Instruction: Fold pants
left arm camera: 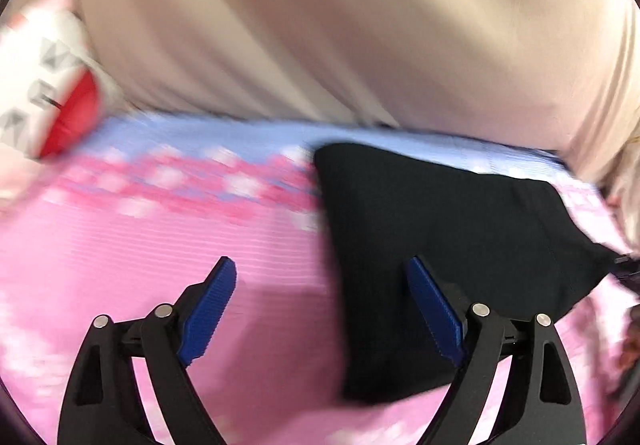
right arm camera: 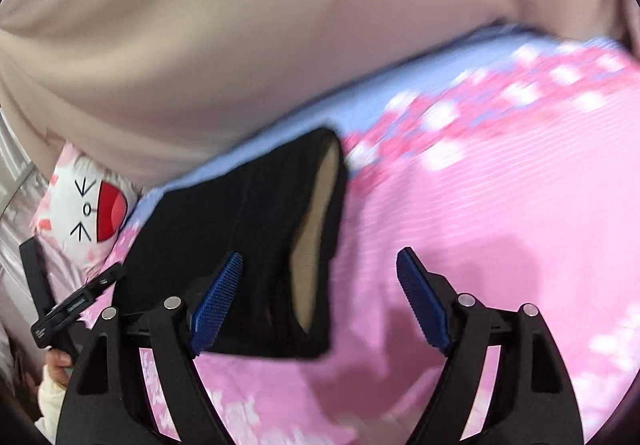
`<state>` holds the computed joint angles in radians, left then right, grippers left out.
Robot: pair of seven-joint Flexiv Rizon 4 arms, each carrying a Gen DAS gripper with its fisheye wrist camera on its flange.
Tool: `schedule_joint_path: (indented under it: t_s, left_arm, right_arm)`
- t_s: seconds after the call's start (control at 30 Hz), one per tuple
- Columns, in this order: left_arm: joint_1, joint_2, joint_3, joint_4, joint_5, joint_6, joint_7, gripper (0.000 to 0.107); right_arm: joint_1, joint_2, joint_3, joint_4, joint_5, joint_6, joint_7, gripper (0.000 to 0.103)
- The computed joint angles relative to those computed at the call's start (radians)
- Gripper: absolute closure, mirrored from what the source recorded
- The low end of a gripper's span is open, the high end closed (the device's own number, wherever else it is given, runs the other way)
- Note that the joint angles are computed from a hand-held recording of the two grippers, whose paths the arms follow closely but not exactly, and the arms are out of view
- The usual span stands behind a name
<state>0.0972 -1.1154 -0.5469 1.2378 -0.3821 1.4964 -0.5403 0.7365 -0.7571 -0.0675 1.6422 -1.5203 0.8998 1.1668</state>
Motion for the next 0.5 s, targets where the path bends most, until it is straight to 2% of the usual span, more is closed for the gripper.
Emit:
schedule_joint_path:
  t_s: [0.07,0.1,0.2,0.3,0.33,0.5]
  left_arm:
    - [0.001,0.049,0.046,0.095,0.045,0.171,-0.02,0.02]
    - [-0.015,0.073,0.099,0.134,0.069,0.251,-0.041,0.019]
    - [-0.037,0.133,0.194,0.25,0.122,0.388,-0.093,0.019]
    - [-0.034,0.172,0.219,0.329,0.162,0.422,-0.14,0.019]
    - [-0.037,0.181,0.223,0.351,0.172,0.427,-0.159,0.019]
    - [0.007,0.248,0.163,0.468,0.248,0.385,-0.25,0.019]
  right_arm:
    - [0.043,0.055,0.04,0.062,0.102,-0.114,-0.046,0.02]
    - [0.057,0.07,0.058,0.077,0.147,-0.153,-0.072,0.02]
    - [0.118,0.065,0.104,0.04,0.301,-0.287,-0.212,0.02]
    - [0.185,0.002,0.114,-0.092,0.434,-0.422,-0.388,0.02]
    - [0.198,-0.018,0.107,-0.126,0.454,-0.434,-0.421,0.015]
    - [0.268,-0.114,0.056,-0.332,0.529,-0.508,-0.621,0.014]
